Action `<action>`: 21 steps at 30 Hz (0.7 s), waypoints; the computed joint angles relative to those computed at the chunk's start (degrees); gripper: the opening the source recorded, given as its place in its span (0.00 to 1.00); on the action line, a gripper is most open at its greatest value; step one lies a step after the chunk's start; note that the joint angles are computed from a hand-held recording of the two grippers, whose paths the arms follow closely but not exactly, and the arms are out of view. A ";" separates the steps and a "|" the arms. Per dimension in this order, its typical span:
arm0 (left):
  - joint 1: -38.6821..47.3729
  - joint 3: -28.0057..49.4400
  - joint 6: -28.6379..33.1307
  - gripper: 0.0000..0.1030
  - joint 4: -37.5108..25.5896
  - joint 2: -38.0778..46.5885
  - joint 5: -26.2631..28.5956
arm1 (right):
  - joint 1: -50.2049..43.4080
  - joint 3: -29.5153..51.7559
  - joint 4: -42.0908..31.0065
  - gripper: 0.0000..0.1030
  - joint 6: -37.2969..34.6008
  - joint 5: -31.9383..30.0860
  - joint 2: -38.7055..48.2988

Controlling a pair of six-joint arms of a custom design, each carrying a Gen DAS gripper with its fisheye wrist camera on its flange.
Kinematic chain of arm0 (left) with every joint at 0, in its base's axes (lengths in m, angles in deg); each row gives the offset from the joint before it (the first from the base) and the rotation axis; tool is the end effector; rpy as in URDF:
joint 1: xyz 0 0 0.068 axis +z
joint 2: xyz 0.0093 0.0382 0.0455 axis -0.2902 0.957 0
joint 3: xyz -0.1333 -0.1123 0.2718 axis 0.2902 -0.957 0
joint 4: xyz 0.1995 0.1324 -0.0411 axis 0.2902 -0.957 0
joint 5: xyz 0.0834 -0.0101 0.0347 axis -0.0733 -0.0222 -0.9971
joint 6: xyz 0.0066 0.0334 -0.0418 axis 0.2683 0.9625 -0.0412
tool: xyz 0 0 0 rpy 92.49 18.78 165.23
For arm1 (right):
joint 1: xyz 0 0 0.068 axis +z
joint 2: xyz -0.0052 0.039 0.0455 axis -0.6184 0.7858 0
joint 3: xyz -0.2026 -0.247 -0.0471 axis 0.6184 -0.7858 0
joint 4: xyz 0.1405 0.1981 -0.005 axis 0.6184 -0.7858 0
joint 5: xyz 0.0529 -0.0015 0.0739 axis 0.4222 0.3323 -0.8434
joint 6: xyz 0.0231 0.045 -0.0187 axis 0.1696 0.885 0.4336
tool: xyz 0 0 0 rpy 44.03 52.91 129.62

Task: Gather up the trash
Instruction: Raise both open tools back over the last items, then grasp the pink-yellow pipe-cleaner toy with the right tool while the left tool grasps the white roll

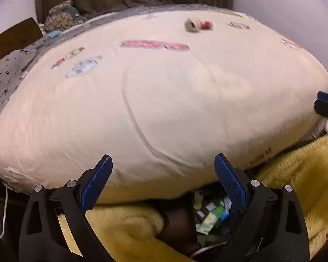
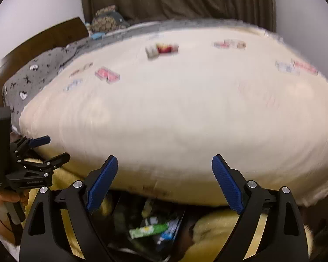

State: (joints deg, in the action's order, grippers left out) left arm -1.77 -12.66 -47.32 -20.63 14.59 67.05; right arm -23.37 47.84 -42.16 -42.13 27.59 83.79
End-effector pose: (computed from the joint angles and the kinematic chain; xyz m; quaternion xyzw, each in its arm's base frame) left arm 0.1805 0.0426 0.1890 0.0687 0.9409 0.0224 0.3309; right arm 0.1934 0.0567 0.1997 -0.0977 0.9185 0.1371 0.3577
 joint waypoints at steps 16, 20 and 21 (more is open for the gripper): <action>-2.79 15.90 -5.06 0.87 0.82 12.82 1.77 | -3.13 22.24 -2.07 0.93 -5.17 0.61 16.46; -5.89 20.94 -7.33 0.87 1.19 18.04 0.86 | -2.93 28.91 -2.26 0.93 -4.79 1.79 23.24; -6.70 22.15 -7.68 0.87 1.42 19.36 0.42 | -2.94 30.42 -2.32 0.93 -4.98 1.91 24.78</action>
State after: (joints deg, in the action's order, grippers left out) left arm -8.46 9.49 -55.00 -19.21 33.95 67.47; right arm -26.31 78.26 -44.48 -47.11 29.50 108.57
